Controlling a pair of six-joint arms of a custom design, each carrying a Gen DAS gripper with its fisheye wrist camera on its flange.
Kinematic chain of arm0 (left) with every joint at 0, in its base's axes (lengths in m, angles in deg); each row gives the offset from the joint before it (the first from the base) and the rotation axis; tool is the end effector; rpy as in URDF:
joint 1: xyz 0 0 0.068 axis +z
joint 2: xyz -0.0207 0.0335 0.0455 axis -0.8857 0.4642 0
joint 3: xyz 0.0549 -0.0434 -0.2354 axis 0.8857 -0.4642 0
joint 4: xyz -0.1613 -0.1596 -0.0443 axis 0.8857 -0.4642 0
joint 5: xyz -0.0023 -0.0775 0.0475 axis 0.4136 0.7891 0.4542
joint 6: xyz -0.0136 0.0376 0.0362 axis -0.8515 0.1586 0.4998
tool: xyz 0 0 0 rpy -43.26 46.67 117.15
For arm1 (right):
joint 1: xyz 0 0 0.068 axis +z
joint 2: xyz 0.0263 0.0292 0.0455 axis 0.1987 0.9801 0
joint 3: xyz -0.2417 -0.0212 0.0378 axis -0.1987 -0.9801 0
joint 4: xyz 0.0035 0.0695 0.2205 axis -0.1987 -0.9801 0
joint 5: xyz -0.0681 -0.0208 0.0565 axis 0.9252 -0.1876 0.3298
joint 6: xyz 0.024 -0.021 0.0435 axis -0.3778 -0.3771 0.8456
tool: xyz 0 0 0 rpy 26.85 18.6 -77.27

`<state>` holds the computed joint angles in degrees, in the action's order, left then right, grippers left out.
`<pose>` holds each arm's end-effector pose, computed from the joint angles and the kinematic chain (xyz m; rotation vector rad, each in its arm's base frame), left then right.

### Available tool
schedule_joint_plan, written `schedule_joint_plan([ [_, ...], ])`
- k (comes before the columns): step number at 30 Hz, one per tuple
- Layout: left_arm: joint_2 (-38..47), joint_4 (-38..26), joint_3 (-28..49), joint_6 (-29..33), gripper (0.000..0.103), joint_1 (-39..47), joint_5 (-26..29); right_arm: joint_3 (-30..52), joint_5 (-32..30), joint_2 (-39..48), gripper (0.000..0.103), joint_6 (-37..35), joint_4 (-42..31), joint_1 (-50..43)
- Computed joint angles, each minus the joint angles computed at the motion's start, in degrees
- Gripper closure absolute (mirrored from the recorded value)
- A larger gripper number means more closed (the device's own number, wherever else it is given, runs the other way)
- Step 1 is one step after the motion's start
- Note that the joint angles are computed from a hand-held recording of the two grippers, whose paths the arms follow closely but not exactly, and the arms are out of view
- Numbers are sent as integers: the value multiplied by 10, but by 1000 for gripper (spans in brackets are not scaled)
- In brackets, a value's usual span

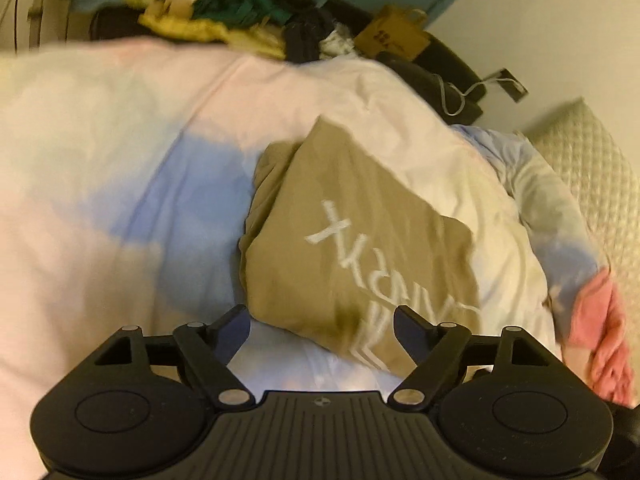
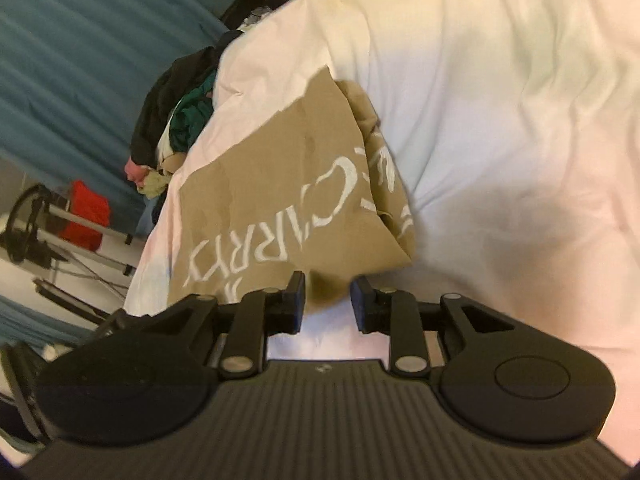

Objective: Fold clothes

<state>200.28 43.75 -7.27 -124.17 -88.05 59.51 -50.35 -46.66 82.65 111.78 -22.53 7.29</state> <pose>0.3604 -0.1761 0.1893 -0.1779 2.4582 -0.5637 0.2704 -0.0074 0.1287 0.6867 2.3254 0.6881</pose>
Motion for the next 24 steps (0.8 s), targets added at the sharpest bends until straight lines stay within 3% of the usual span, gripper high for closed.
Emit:
schedule_joint_plan([
  [2,-99,-13,-70,8,18,-15,-22,-31,3,-99,75,-22,-51,1],
  [5,-193,-63,-86,19,18,-50,-67,-47,13,-253,75,-52,-158,10],
  [7,-260,-96,-98,29,17,-79,-101,-39,27,-345,69,-71,-233,24],
  [9,-315,-142,-92,33,14,-115,-143,-24,54,-429,38,-83,-295,51],
  [11,-363,-183,-83,39,13,-154,-187,-5,94,-508,22,-86,-354,90],
  [14,-438,-233,-79,32,0,-221,-267,32,179,-590,22,-87,-434,174],
  [15,-460,-248,-78,29,0,-246,-295,43,221,-609,22,-79,-457,215],
  [20,-539,-350,-66,-33,0,-416,-485,97,565,-657,22,27,-575,572],
  [22,-546,-427,-41,-96,0,-511,-584,117,682,-647,22,79,-633,716],
  [24,-522,-566,3,-230,0,-619,-688,133,794,-615,22,188,-713,860],
])
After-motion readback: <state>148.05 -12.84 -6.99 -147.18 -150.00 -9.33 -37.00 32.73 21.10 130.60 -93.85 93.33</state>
